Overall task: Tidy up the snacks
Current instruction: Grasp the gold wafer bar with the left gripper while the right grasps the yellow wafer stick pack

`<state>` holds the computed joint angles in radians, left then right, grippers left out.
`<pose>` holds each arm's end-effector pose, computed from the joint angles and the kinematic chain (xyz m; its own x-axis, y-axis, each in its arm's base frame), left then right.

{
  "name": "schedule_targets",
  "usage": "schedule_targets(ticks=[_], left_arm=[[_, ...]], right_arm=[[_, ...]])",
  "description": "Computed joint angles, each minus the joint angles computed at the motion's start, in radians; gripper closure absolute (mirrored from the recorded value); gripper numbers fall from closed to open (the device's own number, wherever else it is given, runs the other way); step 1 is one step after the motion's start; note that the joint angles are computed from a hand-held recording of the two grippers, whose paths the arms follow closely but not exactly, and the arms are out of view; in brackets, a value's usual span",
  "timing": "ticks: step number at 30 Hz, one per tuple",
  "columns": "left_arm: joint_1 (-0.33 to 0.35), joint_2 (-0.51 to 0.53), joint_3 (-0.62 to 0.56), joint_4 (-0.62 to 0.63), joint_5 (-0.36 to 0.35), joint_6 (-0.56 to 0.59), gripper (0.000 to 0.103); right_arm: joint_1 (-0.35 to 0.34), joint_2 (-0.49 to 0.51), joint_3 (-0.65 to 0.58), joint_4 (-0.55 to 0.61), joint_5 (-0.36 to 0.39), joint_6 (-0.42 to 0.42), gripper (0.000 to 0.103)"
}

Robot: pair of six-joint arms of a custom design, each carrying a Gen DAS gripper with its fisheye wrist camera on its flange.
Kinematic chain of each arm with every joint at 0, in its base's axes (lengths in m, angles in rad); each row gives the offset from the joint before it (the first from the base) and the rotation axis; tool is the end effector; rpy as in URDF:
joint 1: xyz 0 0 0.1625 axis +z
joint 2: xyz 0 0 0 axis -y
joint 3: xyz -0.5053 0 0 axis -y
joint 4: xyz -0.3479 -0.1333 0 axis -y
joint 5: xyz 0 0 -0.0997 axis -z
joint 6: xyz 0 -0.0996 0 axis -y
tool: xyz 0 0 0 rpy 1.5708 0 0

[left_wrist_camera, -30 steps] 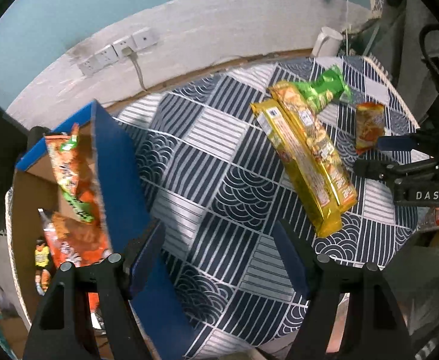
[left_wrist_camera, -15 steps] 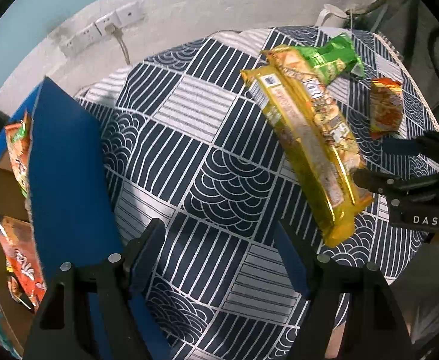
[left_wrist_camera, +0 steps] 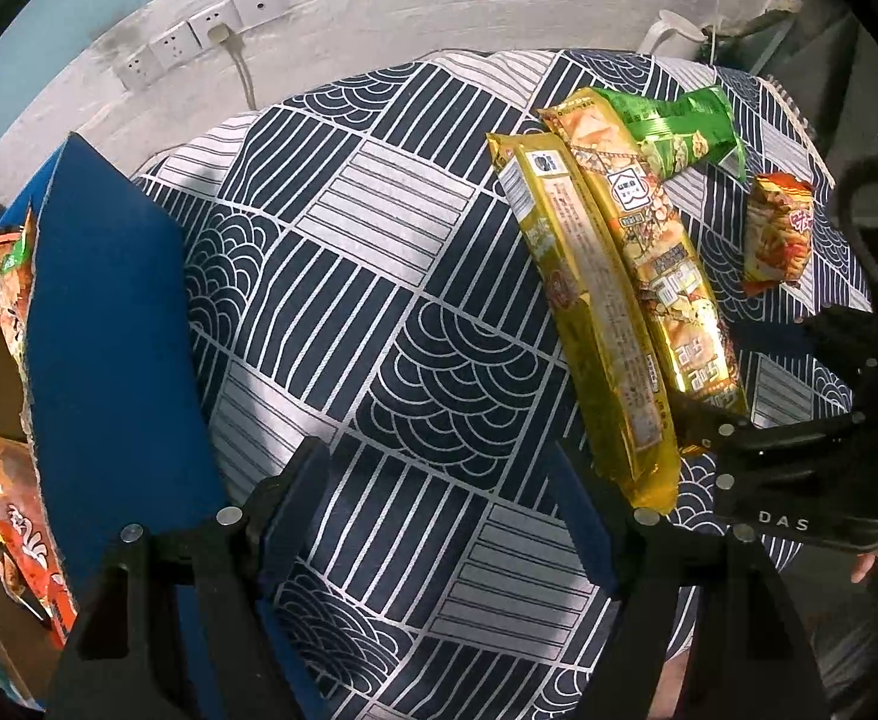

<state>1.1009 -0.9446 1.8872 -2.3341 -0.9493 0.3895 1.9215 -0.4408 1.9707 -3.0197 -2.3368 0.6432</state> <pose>-0.0940 -0.6075 0.1930 -0.4579 0.7593 -0.4623 0.6696 0.6367 0.3825 0.2544 -0.5083 -0.0491 -0.7315 0.3211 0.6014 0.1204 0.9291 -0.3497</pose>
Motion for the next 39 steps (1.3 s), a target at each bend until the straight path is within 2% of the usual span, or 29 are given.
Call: schedule_targets(ticks=[2,5,9,17,20,23,29,34,37,39], left_arm=[[0.001,0.002,-0.003,0.008,-0.002,-0.007,0.027],[0.001,0.005,-0.009,0.021,-0.007,-0.018,0.027],[-0.001,0.01,-0.016,0.034,-0.018,-0.031,0.027],[-0.004,0.04,-0.043,0.072,-0.072,-0.104,0.026],[-0.011,0.058,-0.056,0.07,-0.101,-0.134,0.024],[-0.019,0.076,-0.055,0.042,-0.109,-0.142,0.022],[-0.027,0.128,-0.083,0.06,-0.117,-0.197,0.022],[-0.038,0.169,-0.082,0.033,-0.098,-0.205,0.022],[-0.049,0.187,-0.062,0.004,-0.05,-0.17,0.022],[-0.05,0.192,-0.05,-0.018,-0.041,-0.143,0.029]], right_arm=[[-0.003,0.009,0.006,-0.028,0.018,-0.004,0.031],[-0.01,0.012,0.027,-0.077,0.044,-0.022,0.06],[-0.014,-0.013,0.111,-0.12,0.038,-0.018,0.066],[-0.025,-0.052,0.248,-0.194,0.036,0.051,0.065],[-0.037,-0.056,0.285,-0.25,0.049,0.045,0.064],[-0.054,-0.057,0.343,-0.364,0.068,0.021,0.06],[-0.067,-0.092,0.385,-0.431,0.069,-0.011,0.051],[-0.07,-0.114,0.422,-0.463,0.056,-0.043,0.045],[-0.068,-0.112,0.422,-0.464,0.046,-0.063,0.044],[-0.037,-0.125,0.4,-0.412,0.042,-0.036,0.044]])
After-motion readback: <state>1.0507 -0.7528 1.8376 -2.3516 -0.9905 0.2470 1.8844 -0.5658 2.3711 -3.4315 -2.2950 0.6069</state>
